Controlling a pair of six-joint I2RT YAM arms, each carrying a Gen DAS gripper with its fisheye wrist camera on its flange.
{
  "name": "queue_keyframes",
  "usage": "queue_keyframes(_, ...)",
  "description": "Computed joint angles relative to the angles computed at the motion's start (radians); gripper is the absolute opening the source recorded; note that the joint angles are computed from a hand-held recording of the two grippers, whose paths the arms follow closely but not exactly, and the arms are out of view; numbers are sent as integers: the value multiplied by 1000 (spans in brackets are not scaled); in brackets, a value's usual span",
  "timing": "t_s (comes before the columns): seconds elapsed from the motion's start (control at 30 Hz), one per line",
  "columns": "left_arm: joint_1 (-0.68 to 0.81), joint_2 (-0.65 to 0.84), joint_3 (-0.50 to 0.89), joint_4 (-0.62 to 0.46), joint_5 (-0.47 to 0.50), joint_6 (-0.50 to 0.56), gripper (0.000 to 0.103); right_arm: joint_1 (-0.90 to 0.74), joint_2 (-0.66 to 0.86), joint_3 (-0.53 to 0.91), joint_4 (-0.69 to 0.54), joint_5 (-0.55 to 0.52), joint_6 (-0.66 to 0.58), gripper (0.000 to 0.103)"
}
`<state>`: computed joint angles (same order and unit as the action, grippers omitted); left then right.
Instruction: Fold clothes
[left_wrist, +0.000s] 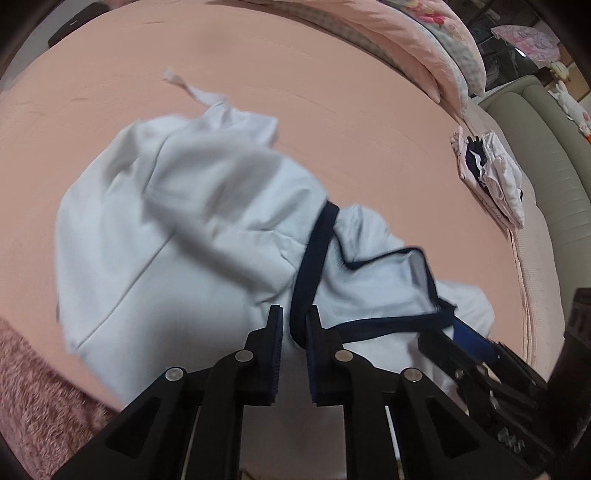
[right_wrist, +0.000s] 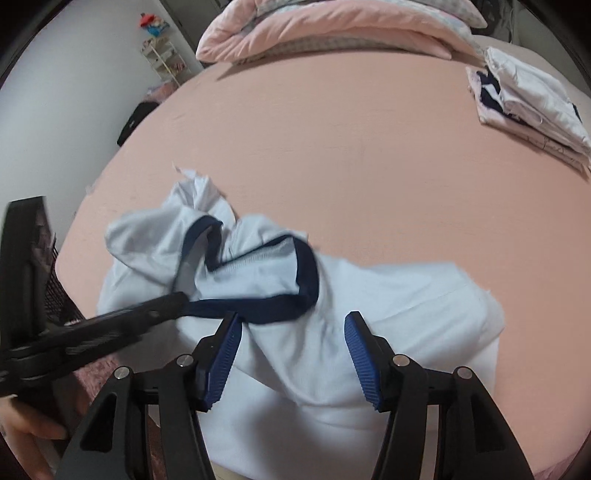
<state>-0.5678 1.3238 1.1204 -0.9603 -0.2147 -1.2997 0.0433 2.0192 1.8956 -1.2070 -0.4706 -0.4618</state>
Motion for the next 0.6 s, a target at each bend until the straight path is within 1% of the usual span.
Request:
queue_keyframes(0.13, -57, -29, -33, 1, -1, -64, 10, -45, -28, -49, 18, -21, 33, 55)
queue_keyframes(0.23, -110, -36, -9, -12, 3, -112, 10, -72, -27, -38, 9, -33, 72, 56)
queue_keyframes(0.3, -148, -29, 15, -2, 32, -98, 10, -85, -27, -32, 0, -39, 85, 56)
queue_keyframes(0.37, -174, -5, 47, 12, 64, -63, 10, -82, -43, -53, -10, -43, 56, 56)
queue_keyframes(0.43, -186, 12, 79, 6, 67, -39, 10, -71, -41, -34, -2, -37, 66, 56)
queue_keyframes(0.5, -180, 29, 117, -18, 63, -8, 10, -47, -25, -9, 33, -1, 78, 56)
queue_keyframes(0.53, -174, 33, 131, -35, 57, 4, 10, -33, -15, 2, 54, 21, 80, 61)
queue_keyframes(0.6, -149, 36, 152, -68, 30, 21, 10, 17, 26, 25, 50, 120, 48, 61)
